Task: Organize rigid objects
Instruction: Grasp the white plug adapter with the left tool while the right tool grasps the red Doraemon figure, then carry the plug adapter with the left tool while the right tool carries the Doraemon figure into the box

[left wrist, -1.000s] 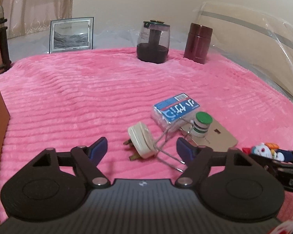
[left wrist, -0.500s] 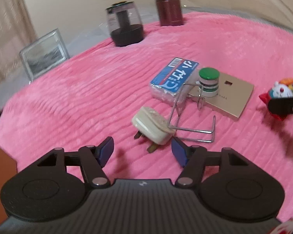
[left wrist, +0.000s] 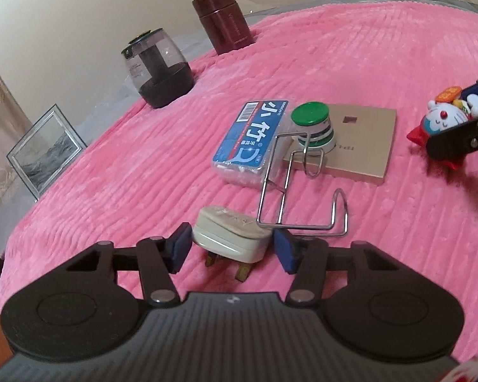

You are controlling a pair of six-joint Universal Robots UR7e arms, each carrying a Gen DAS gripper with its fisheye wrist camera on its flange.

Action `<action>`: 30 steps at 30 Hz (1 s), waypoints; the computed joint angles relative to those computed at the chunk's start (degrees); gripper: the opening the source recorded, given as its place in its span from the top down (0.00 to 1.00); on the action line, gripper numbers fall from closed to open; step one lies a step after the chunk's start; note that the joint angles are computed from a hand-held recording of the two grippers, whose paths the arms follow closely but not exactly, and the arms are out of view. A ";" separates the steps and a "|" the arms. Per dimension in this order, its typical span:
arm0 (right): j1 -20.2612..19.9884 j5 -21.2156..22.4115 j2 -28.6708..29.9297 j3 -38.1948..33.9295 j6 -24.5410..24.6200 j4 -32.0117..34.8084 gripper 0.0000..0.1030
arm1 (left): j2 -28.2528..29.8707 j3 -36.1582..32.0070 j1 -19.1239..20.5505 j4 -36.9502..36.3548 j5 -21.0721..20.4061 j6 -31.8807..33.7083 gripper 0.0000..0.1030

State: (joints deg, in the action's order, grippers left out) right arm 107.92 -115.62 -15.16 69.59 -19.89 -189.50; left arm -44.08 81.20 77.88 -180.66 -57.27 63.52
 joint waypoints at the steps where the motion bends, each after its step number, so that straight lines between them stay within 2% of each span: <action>1: -0.01 0.01 -0.02 0.03 -0.04 -0.03 0.38 | -0.16 0.29 -0.14 -0.06 0.46 -0.96 0.51; 9: 0.55 0.04 -0.94 1.65 0.27 -0.49 0.38 | -3.92 5.42 -1.82 -2.34 4.23 -11.23 0.52; 19: 2.61 0.83 -3.29 4.83 0.20 -1.34 0.38 | -12.57 14.33 -4.86 -1.97 4.60 -22.30 0.52; 24: 4.47 2.95 -4.71 5.74 -0.78 -0.84 0.38 | -17.74 17.38 -7.25 0.46 4.73 -28.53 0.52; 30: 7.21 7.00 -5.19 3.91 -2.48 2.44 0.38 | -24.30 19.99 -10.06 2.05 5.74 -31.26 0.52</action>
